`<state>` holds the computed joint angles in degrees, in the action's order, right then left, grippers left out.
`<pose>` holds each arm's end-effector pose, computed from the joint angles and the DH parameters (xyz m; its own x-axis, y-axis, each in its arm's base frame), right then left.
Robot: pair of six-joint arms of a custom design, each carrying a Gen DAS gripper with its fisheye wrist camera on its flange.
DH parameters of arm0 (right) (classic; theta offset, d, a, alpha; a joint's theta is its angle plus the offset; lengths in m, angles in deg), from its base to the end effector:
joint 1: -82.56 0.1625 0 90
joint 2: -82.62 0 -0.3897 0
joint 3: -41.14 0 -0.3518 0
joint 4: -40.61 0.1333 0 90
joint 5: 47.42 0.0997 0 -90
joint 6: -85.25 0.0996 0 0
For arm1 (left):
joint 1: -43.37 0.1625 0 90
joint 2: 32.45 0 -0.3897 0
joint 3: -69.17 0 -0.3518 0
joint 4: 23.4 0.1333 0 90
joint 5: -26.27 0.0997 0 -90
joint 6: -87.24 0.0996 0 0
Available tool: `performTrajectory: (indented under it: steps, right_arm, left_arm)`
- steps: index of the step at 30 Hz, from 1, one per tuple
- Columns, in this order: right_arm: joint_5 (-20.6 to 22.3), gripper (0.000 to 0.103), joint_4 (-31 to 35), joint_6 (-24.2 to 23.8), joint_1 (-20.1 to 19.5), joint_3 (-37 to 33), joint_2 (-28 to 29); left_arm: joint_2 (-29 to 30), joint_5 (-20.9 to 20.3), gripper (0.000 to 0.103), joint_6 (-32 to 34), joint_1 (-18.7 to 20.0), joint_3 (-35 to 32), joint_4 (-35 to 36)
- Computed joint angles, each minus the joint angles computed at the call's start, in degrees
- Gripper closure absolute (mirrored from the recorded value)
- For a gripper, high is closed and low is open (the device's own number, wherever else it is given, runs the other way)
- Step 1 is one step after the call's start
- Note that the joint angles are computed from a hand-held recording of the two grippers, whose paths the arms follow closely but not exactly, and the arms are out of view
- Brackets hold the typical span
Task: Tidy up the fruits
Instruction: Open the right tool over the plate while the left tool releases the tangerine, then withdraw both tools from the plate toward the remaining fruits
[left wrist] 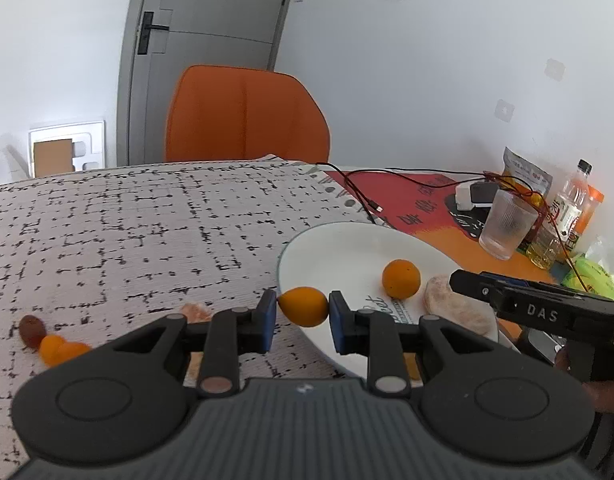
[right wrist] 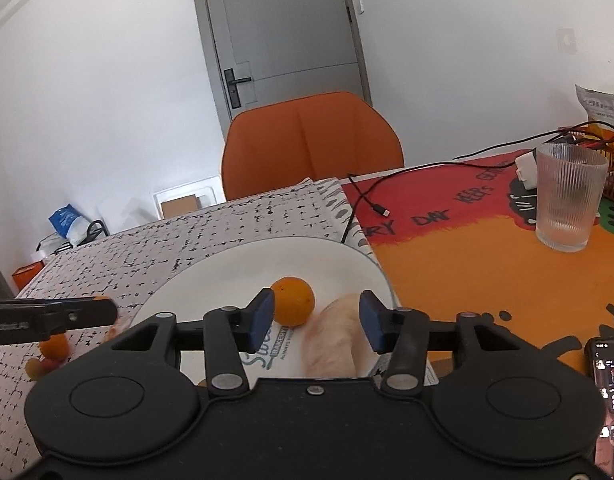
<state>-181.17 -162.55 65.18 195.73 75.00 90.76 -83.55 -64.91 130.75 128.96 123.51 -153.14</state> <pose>0.3533 -0.6619 -0.0570 -0.8220 0.1963 0.5345 -0.4356 0.3878 -0.8123 0.0743 -0.7432 0.4252 -0.6797 0.6164 -0.3975 0.7305 0.5199 -0.4428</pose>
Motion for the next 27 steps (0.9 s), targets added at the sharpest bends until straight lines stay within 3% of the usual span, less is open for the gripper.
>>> performTrajectory:
  steps: [8, 17, 20, 24, 27]
  right_arm:
    - [0.2, 0.052, -1.3, 1.9, 0.4, 5.3, -2.2]
    - [1.3, 0.047, -2.0, 2.2, 0.7, 5.9, -2.4]
    - [1.9, 0.047, -1.8, 2.5, 0.6, 6.1, -2.4]
    - [2.4, 0.047, -0.7, 3.5, 0.5, 5.9, -2.3]
    - [3.1, 0.044, -0.3, 3.9, 0.5, 5.5, -2.0]
  left_arm:
    - [0.7, -0.1, 0.077, 0.9, -0.9, 0.2, 0.7]
    - [0.2, 0.5, 0.072, 2.2, -1.7, 1.8, -1.1]
    - [0.0, 1.7, 0.066, 1.3, -1.6, 1.5, -1.5]
    - [-0.4, 3.1, 0.046, 0.7, -1.3, 1.8, -3.5]
    - [-0.7, 3.8, 0.039, 0.3, -1.0, 1.5, -4.3]
